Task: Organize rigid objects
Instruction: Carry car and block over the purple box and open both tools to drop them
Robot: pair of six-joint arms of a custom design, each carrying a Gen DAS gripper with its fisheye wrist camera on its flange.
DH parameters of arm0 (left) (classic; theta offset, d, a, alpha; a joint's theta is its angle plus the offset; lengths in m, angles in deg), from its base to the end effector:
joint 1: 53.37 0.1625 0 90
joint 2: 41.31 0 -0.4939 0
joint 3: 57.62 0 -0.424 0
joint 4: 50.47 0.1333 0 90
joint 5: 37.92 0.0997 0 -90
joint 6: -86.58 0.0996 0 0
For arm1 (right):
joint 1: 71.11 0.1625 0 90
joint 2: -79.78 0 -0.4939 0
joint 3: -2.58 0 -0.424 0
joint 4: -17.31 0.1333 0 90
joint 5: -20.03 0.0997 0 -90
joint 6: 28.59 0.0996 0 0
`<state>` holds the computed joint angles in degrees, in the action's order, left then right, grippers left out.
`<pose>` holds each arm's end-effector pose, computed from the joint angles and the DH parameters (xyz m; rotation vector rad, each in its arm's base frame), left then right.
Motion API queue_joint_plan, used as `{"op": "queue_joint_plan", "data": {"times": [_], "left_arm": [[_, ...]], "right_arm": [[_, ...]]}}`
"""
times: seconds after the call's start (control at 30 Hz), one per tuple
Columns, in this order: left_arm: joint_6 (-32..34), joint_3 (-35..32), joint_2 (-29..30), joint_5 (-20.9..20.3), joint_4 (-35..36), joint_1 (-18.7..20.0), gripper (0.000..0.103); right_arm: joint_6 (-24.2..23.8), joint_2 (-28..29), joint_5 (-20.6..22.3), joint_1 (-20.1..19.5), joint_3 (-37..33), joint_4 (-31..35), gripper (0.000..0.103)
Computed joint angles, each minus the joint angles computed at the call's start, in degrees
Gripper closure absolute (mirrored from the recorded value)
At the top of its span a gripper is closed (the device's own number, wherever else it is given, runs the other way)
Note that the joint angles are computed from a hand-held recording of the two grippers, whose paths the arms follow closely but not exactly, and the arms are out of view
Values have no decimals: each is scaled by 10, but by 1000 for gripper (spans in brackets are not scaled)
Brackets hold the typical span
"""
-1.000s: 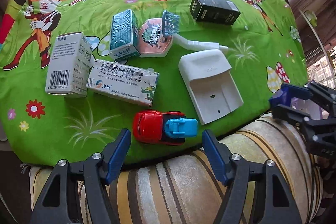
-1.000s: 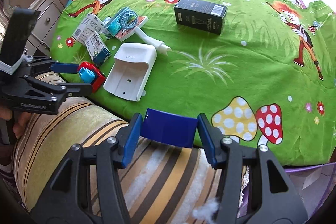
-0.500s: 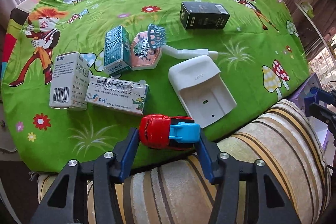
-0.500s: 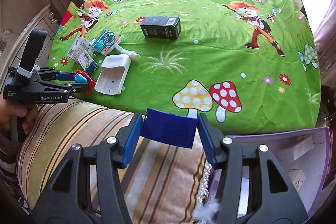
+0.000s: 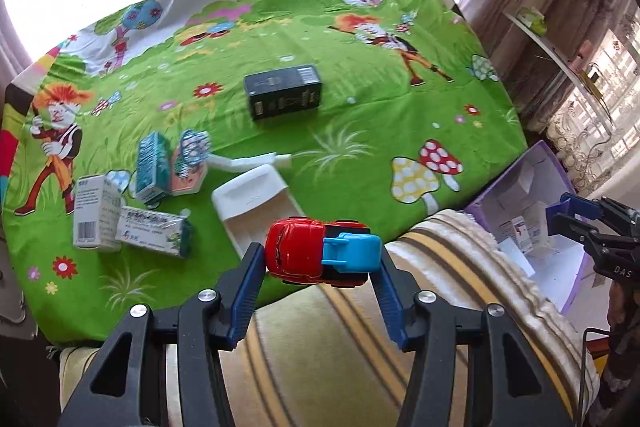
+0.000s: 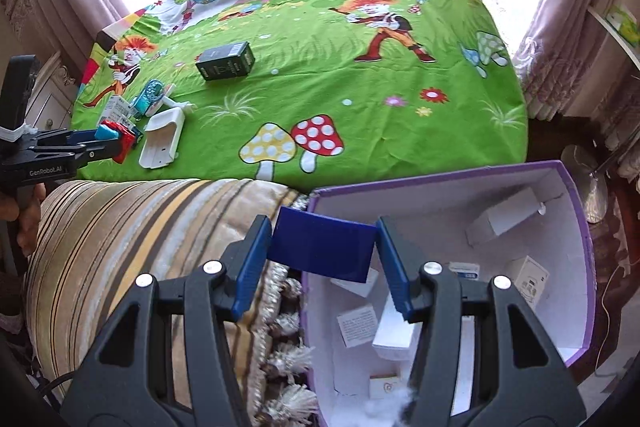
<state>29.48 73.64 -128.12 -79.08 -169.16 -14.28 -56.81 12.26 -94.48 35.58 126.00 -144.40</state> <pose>-0.1856 -0.4191 0.2685 0.0205 2.3502 -0.6709 0.2453 -0.4977 0.2077 0.9465 -2.5013 0.3110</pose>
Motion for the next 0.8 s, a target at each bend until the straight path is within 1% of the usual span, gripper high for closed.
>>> {"op": "queue_joint_plan", "data": {"times": [0.03, 0.07, 0.13, 0.17, 0.27, 0.43, 0.57, 0.8], "left_arm": [[14, -1, 9, -6, -16, -2, 49], [19, -5, 38, -12, -43, -10, 49], [45, -10, 60, -23, -72, -15, 49], [31, -15, 74, -31, -66, -35, 49], [62, -33, 115, -45, -95, -44, 49], [125, -68, 177, -68, -135, -35, 49], [163, -99, 225, -90, -151, -24, 49], [190, -152, 290, -114, -146, -6, 49]], "right_arm": [[0, -7, -3, -4, 3, -1, 45], [-1, -13, -6, -8, 7, -3, 45], [-1, -24, -13, -17, 15, -7, 45], [0, -29, -17, -21, 18, -9, 45], [-2, -39, -35, -34, 29, -22, 45], [1, -58, -50, -61, 44, -30, 45], [4, -67, -61, -83, 54, -37, 45], [4, -74, -75, -110, 67, -50, 45]]}}
